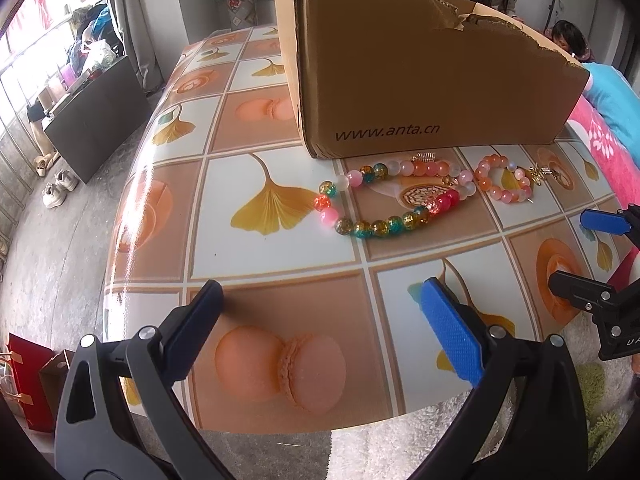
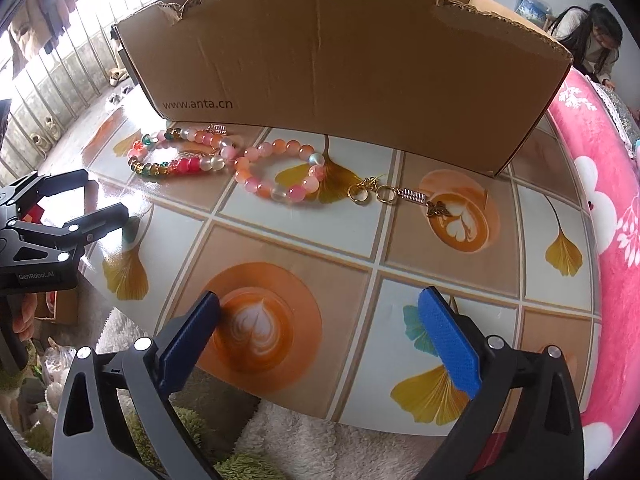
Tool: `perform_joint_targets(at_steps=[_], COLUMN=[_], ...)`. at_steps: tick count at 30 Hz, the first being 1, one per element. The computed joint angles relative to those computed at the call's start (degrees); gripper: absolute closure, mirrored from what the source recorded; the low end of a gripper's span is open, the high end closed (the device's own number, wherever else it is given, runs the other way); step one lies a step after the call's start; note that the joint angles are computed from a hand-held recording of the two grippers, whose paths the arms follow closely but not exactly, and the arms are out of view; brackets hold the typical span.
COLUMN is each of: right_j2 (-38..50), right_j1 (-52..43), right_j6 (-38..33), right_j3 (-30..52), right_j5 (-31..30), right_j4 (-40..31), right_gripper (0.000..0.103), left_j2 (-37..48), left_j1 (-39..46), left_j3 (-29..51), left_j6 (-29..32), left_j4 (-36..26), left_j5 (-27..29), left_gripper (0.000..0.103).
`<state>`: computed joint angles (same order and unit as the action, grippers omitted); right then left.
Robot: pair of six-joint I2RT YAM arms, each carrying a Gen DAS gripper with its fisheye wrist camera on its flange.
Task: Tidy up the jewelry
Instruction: 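Withdraw the right tool from the box back toward the jewelry, then grasp the multicolour beaded bracelet with the left tool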
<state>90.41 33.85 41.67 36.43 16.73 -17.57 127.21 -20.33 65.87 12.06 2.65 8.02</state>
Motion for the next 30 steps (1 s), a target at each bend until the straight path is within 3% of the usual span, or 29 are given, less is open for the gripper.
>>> perform_joint_targets(at_steps=[10, 15, 19, 20, 22, 26, 30], right_j2=[-1.3, -6.5, -9.3, -9.5, -9.0, -7.3, -6.0], right_j1=[0.4, 1.1, 3.0, 3.0, 3.1, 3.0, 2.9], right_j6=[-1.0, -0.7, -3.6, -4.4, -5.1, -6.1, -6.4], right_j3=[-2.4, -4.8, -4.7, -4.8, -4.1, -3.0, -1.4], right_j5=[1.3, 2.6, 5.1, 4.7, 4.1, 2.4, 1.6], right_j4=[3.9, 5.0, 7.3, 8.5, 9.5, 12.1, 11.9], right_gripper=[0.006, 0.006, 0.007, 0.007, 0.014, 0.024, 0.029], left_j2=[0.1, -0.2, -1.7, -2.1, -2.0, 0.5, 2.6], left_j1=[0.1, 0.5, 2.0, 2.3, 2.4, 2.3, 1.2], left_j3=[0.2, -0.5, -1.6, -1.6, -0.6, 4.3, 7.0], left_j6=[0.3, 1.2, -0.1, -0.8, -1.5, -2.1, -1.3], left_j4=[-0.3, 1.1, 4.3, 5.1, 5.3, 1.9, 0.0], left_j5=[0.3, 0.8, 5.3, 6.6, 7.4, 8.4, 5.5], left_gripper=[0.007, 0.007, 0.01, 0.013, 0.031, 0.046, 0.061])
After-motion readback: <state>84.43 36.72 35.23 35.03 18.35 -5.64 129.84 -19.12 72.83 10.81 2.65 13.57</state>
